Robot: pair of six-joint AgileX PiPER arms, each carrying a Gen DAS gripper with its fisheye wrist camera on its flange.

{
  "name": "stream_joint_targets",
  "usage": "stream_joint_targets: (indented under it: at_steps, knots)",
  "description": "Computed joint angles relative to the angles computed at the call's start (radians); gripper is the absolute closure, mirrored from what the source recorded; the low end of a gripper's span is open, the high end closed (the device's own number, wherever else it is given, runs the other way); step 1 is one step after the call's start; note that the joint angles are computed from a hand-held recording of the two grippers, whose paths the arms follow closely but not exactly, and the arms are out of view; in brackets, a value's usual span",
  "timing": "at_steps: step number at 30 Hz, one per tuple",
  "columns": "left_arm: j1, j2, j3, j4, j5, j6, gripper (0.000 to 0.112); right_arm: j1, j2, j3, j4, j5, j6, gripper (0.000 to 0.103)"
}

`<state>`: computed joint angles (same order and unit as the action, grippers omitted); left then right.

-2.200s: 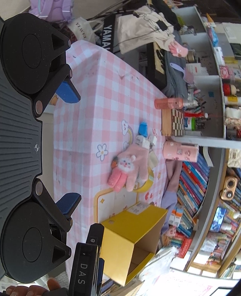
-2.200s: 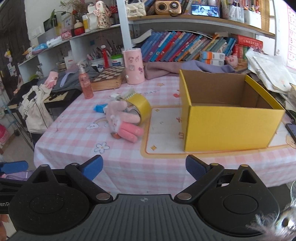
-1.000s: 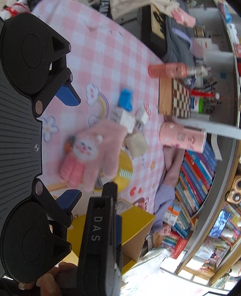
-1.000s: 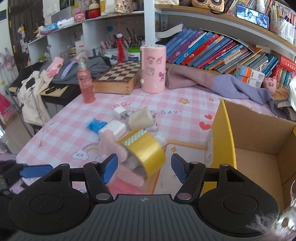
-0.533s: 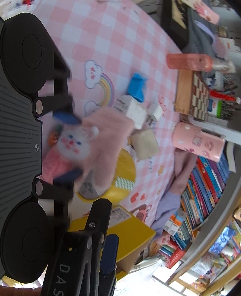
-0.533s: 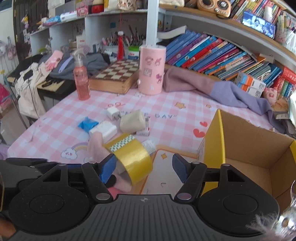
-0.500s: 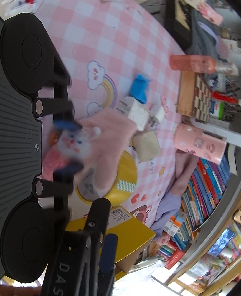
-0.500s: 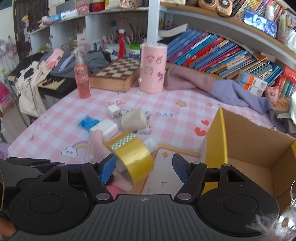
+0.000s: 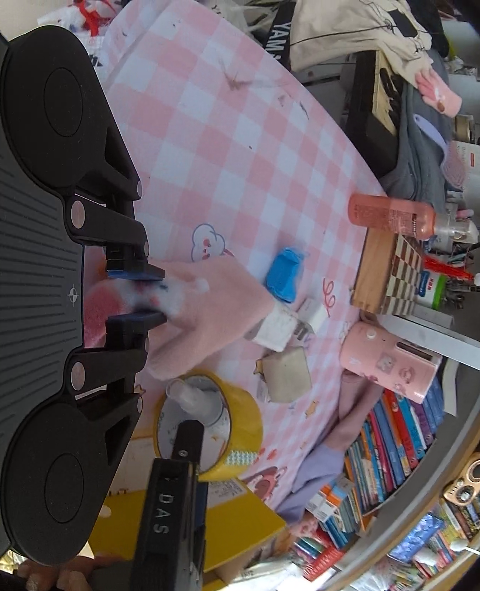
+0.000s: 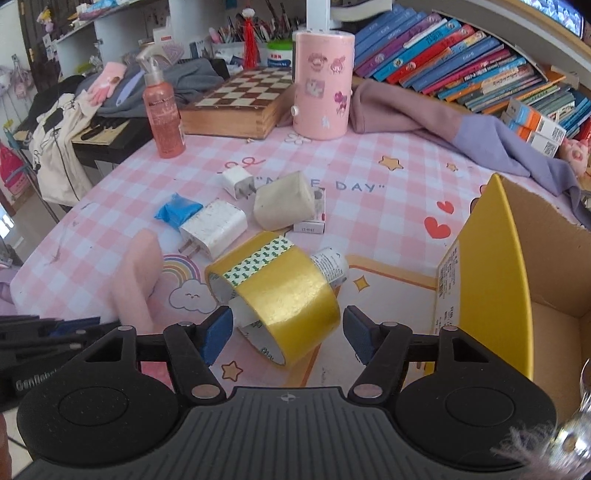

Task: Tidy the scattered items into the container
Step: 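Close the left tool on the pink glove while the right tool grips the tape roll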

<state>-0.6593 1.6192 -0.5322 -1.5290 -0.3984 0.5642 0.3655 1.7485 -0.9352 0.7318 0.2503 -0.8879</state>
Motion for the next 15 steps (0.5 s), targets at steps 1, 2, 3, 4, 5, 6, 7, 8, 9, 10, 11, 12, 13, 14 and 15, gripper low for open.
stream_joint_targets:
  at_steps: [1, 2, 3, 4, 5, 6, 7, 8, 9, 10, 11, 12, 13, 14, 15]
  knots:
    - [0.004, 0.01, -0.01, -0.025, 0.001, 0.027, 0.09, -0.001, 0.008, -0.008, -0.001, 0.0, 0.004, 0.042]
    - [0.009, 0.019, -0.018, -0.043, 0.0, 0.049, 0.089, -0.002, 0.017, -0.017, -0.006, 0.001, 0.013, 0.046]
    - [0.007, 0.027, -0.021, -0.06, -0.002, 0.065, 0.084, -0.003, 0.025, -0.026, -0.012, 0.003, 0.024, 0.05]
    - [0.013, 0.039, -0.03, -0.077, 0.0, 0.087, 0.08, -0.004, 0.032, -0.035, -0.02, 0.005, 0.036, 0.052]
    - [0.018, 0.052, -0.038, -0.087, 0.002, 0.103, 0.079, -0.007, 0.04, -0.044, -0.024, 0.009, 0.044, 0.054]
    - [0.014, 0.061, -0.042, -0.073, -0.009, 0.094, 0.076, -0.009, 0.046, -0.052, -0.021, 0.012, 0.045, 0.055]
    - [0.011, 0.069, -0.05, -0.078, -0.016, 0.108, 0.075, -0.012, 0.05, -0.056, -0.017, 0.012, 0.045, 0.056]
    - [0.008, 0.079, -0.062, -0.094, -0.025, 0.135, 0.075, -0.013, 0.052, -0.057, -0.014, 0.009, 0.044, 0.058]
    - [0.004, 0.089, -0.072, -0.103, -0.036, 0.156, 0.075, -0.017, 0.053, -0.06, -0.002, 0.012, 0.035, 0.059]
    - [0.0, 0.097, -0.079, -0.107, -0.045, 0.167, 0.076, -0.024, 0.056, -0.066, 0.01, 0.024, 0.026, 0.06]
    - [0.001, 0.101, -0.08, -0.095, -0.047, 0.162, 0.078, -0.031, 0.059, -0.071, 0.024, 0.036, 0.019, 0.064]
    - [0.003, 0.102, -0.079, -0.083, -0.046, 0.16, 0.085, -0.037, 0.061, -0.076, 0.037, 0.046, 0.013, 0.067]
    - [0.008, 0.098, -0.074, -0.064, -0.038, 0.148, 0.094, -0.045, 0.062, -0.08, 0.059, 0.061, -0.001, 0.068]
    - [0.012, 0.089, -0.065, -0.047, -0.034, 0.13, 0.097, -0.052, 0.062, -0.083, 0.084, 0.076, -0.016, 0.068]
    - [0.013, 0.075, -0.053, -0.037, -0.038, 0.115, 0.1, -0.058, 0.06, -0.084, 0.104, 0.086, -0.023, 0.07]
